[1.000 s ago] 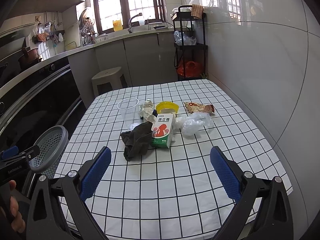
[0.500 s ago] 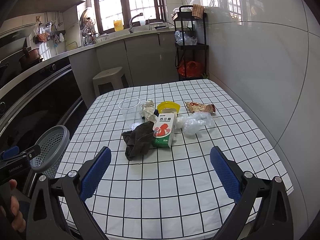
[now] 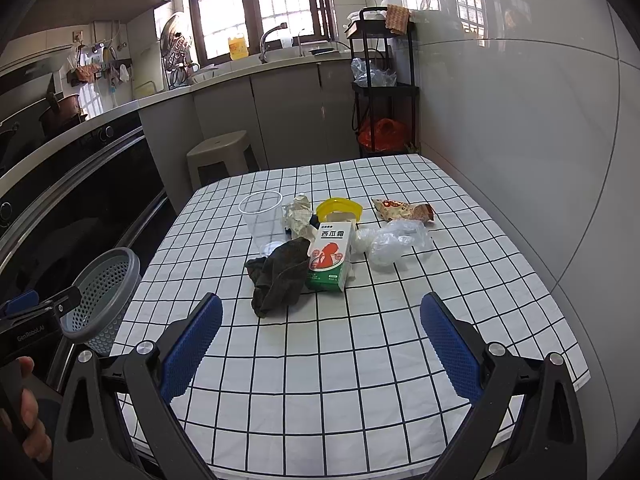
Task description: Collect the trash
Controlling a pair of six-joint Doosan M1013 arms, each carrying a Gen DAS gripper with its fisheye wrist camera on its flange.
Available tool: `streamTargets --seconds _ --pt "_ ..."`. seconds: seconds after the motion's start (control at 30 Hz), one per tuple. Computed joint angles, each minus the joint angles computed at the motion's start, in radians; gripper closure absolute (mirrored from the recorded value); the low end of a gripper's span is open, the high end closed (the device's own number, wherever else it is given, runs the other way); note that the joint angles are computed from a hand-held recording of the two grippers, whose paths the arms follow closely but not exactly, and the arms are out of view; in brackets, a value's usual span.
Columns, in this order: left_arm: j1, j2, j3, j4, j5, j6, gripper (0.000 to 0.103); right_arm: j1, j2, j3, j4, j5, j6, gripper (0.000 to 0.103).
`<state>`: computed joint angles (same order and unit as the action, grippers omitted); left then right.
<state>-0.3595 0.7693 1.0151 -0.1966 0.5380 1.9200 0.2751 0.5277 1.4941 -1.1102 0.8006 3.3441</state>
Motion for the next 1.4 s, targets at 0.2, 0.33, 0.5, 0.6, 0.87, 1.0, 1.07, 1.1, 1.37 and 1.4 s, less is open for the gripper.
streamTargets --seconds 0.2,0.33,0.5,0.6,0.87,1.0,1.07,1.1,1.37,1.4 --pt "-0.001 0.003 -0.002 0.001 0.003 -0.001 0.006 -0.004 -0.002 0.007 0.000 -0.016 0.004 0.008" --pt "-0.009 0.006 0.000 0.001 0.001 0.002 0.006 -0.014 -0.005 0.025 0.002 -0.052 0.018 0.008" --pt "-0.027 0.025 -0.019 -0.001 0.025 0.011 0.006 -0.030 -0.008 0.047 0.012 -0.071 0.031 0.008" --pt "-0.038 0.042 -0.036 -0.014 0.035 0.023 0.006 -0.044 -0.012 0.060 0.015 -0.081 0.034 0.008" --pt "-0.070 0.105 -0.118 -0.046 0.086 0.037 0.006 -0.110 -0.011 0.080 0.104 -0.114 -0.017 0.008" --pt "-0.084 0.138 -0.163 -0.055 0.099 0.050 0.006 -0.155 -0.004 0.073 0.151 -0.130 -0.054 0.008" --pt "-0.091 0.154 -0.186 -0.039 0.110 0.044 0.006 -0.177 0.007 0.055 0.187 -0.137 -0.103 0.008" --pt "-0.094 0.162 -0.196 -0.031 0.117 0.042 0.006 -0.184 0.015 0.043 0.203 -0.133 -0.130 0.008" --pt "-0.105 0.215 -0.289 -0.011 0.187 0.012 0.006 -0.243 0.084 -0.055 0.282 -0.124 -0.332 0.008" --pt "-0.107 0.224 -0.307 -0.016 0.199 0.013 0.006 -0.248 0.093 -0.065 0.293 -0.121 -0.349 0.008"
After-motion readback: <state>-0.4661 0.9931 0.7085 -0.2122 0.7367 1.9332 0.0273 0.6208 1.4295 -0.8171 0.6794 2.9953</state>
